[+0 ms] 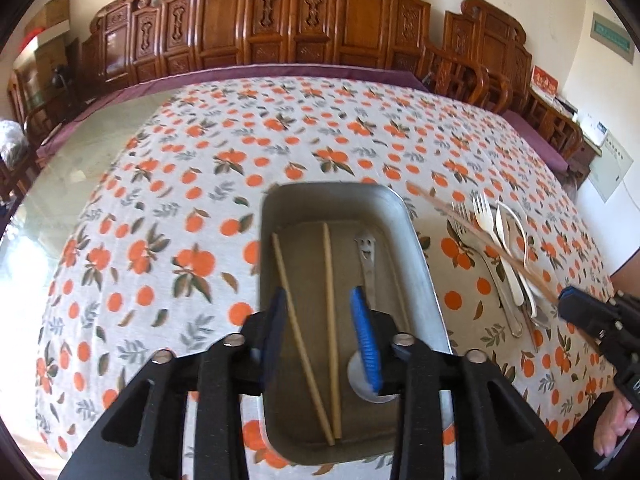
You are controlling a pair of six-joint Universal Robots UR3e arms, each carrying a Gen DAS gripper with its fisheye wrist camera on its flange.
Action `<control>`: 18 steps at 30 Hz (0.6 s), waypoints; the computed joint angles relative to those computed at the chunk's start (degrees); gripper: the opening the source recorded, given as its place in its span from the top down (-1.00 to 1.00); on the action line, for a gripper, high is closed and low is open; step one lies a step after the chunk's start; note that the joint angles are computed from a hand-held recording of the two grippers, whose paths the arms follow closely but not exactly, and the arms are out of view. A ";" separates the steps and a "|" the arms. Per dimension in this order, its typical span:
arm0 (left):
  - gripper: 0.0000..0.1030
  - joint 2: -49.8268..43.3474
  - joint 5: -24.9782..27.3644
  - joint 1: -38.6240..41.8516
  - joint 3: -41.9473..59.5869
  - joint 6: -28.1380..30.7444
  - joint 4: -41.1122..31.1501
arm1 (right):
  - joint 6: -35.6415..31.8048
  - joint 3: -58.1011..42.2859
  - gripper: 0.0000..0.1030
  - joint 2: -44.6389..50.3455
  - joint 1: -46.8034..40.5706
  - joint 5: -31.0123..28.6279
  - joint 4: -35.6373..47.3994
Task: Organize utensils
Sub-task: 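Lower the spoon into the tray and open the left tool while the right tool carries its chopstick, then lower the chopstick into the tray and open the right tool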
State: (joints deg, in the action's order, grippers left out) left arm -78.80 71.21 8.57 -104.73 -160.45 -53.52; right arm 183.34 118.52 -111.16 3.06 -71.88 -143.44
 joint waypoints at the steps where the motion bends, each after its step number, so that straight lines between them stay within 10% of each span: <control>1: 0.30 0.41 -0.30 0.76 0.11 0.31 -0.21 | 1.03 -0.88 0.89 1.39 1.26 -0.59 -0.69; 18: 0.16 4.24 -4.76 10.15 -0.44 4.31 -2.58 | 12.30 -17.75 0.88 26.90 16.28 -11.22 -5.84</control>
State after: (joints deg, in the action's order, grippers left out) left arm -74.56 66.45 18.72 -105.17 -156.14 -56.09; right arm 195.64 100.78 -84.26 19.33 -83.10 -149.28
